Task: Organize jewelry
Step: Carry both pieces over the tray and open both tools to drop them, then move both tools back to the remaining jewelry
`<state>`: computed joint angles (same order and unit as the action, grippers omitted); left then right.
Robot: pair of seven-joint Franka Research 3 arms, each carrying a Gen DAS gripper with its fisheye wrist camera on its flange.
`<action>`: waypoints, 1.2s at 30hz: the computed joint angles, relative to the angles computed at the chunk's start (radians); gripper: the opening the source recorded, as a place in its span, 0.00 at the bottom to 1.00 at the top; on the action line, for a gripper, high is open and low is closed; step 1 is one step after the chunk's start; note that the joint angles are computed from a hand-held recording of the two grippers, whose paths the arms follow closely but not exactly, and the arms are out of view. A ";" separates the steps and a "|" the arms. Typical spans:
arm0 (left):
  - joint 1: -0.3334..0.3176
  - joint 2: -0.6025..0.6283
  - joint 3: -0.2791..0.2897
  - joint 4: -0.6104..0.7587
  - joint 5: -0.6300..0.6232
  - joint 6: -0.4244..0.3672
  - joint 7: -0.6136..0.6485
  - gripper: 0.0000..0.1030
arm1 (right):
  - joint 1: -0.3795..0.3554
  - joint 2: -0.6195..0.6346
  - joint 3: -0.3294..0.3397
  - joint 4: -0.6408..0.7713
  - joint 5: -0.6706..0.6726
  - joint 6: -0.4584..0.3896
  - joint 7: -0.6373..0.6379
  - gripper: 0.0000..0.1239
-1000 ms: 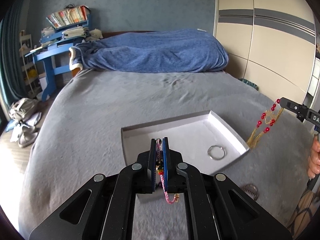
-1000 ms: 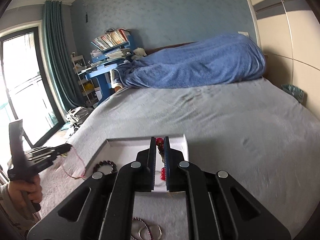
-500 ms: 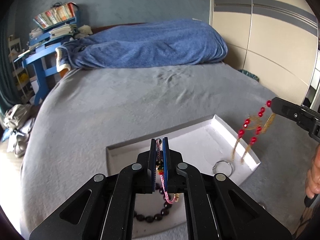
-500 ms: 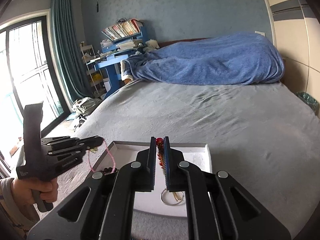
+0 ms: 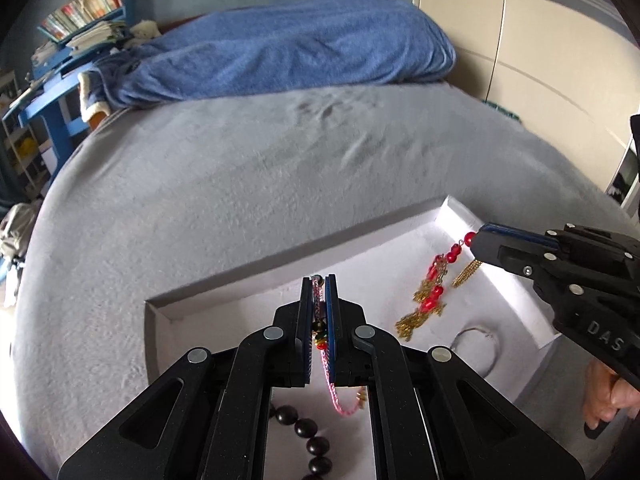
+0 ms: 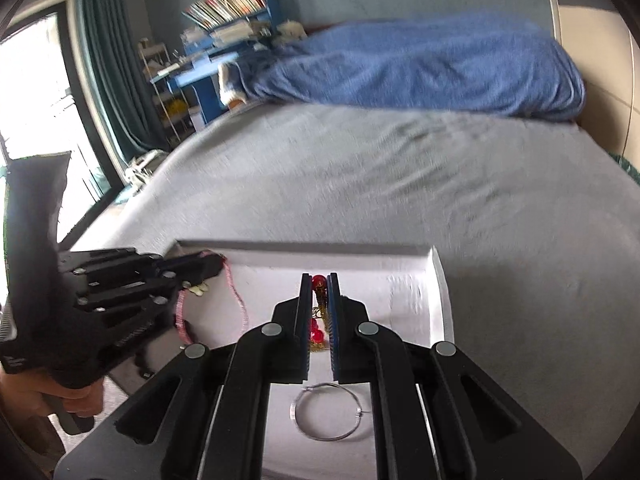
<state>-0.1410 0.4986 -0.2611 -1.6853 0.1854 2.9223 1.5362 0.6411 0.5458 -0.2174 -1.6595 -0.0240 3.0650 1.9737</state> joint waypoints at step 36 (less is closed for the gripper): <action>-0.213 -0.384 0.335 -0.579 0.314 0.353 -0.432 0.92 | 0.614 -0.152 -0.542 -0.488 0.377 0.295 -0.150 0.79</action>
<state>-0.3542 0.1146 0.0735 -2.2639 0.4994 3.2757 1.1038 1.2548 0.3940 -0.7597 -2.1472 0.3534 3.3596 1.8238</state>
